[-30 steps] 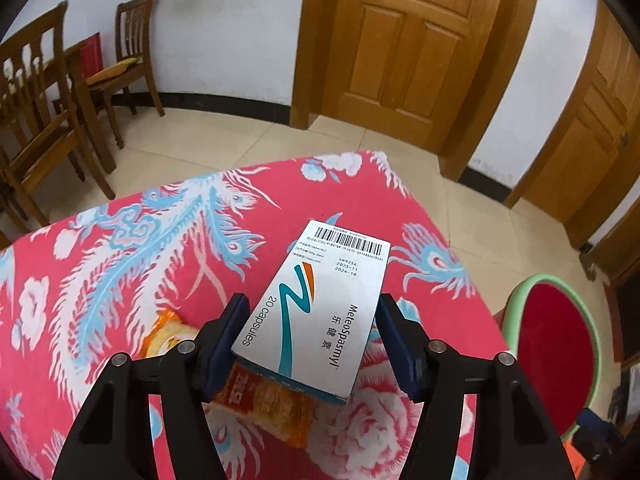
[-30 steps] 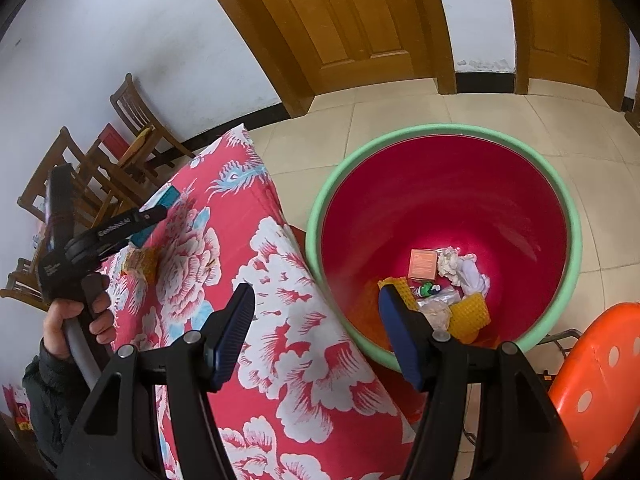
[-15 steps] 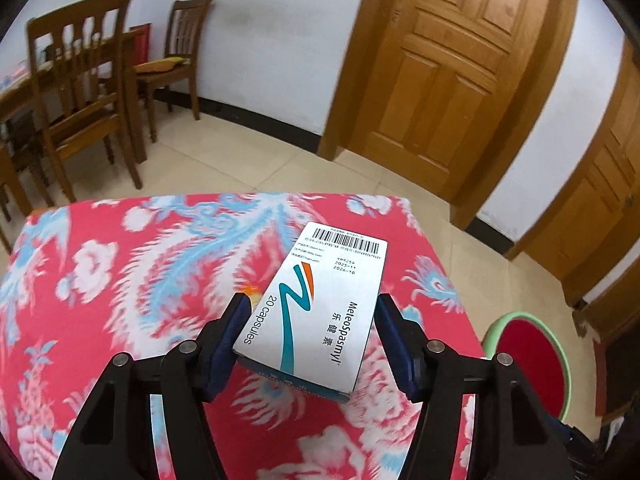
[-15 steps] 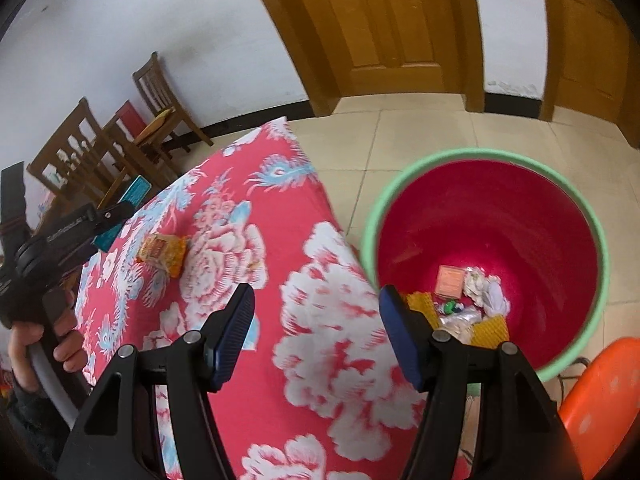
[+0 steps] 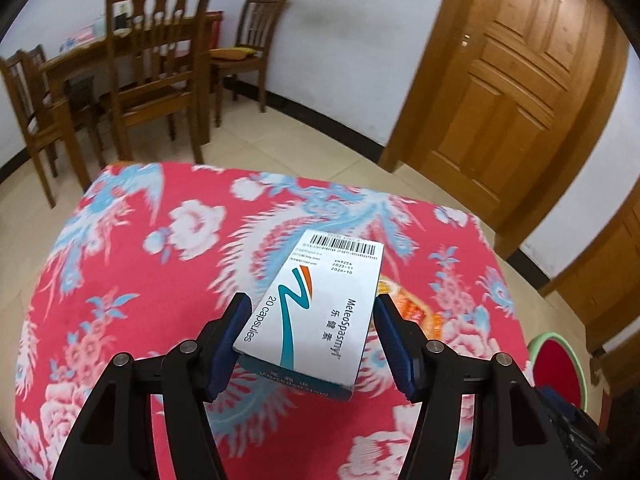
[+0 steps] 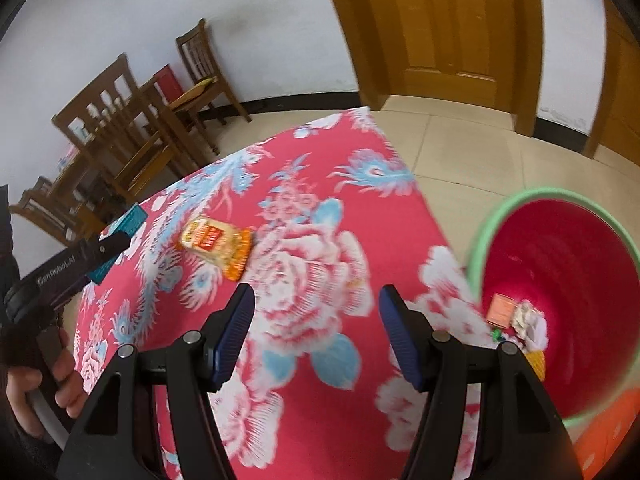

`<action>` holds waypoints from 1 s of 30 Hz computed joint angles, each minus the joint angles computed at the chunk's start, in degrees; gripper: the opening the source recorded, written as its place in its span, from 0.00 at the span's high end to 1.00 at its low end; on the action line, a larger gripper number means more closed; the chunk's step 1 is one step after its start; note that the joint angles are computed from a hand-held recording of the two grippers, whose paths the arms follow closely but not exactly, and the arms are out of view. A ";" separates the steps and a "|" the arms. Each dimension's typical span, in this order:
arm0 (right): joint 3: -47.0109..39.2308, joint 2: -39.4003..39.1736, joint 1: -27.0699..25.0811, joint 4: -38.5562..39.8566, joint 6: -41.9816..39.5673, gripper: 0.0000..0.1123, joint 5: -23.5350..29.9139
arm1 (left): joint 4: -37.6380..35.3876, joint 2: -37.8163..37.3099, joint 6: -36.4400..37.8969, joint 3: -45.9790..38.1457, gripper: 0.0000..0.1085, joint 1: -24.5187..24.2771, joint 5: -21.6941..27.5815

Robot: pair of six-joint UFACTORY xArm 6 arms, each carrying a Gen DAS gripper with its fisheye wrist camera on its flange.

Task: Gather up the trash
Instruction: 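Grasp the yellow snack bag with the right gripper while the left holds the box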

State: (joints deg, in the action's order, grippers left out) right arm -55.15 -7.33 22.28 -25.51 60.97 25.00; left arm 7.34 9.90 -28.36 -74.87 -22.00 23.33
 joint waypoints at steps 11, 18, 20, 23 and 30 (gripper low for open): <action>-11.87 12.88 1.52 6.84 -12.26 0.34 -0.51 | -0.48 -1.14 -1.20 3.96 0.51 2.11 -0.27; -20.37 20.77 1.99 8.73 -19.82 0.31 0.31 | -0.64 -1.65 -0.28 5.07 0.51 2.14 -0.69; -22.55 22.55 2.19 9.29 -21.97 0.31 1.08 | -0.86 -1.74 -0.08 5.26 0.51 2.05 -0.48; -26.03 25.35 2.39 9.15 -24.72 0.31 2.54 | -2.87 -1.68 1.13 5.50 0.50 2.02 0.19; -31.98 30.04 2.70 12.09 -31.18 0.31 4.47 | -5.02 -0.81 1.12 5.63 0.50 2.79 2.00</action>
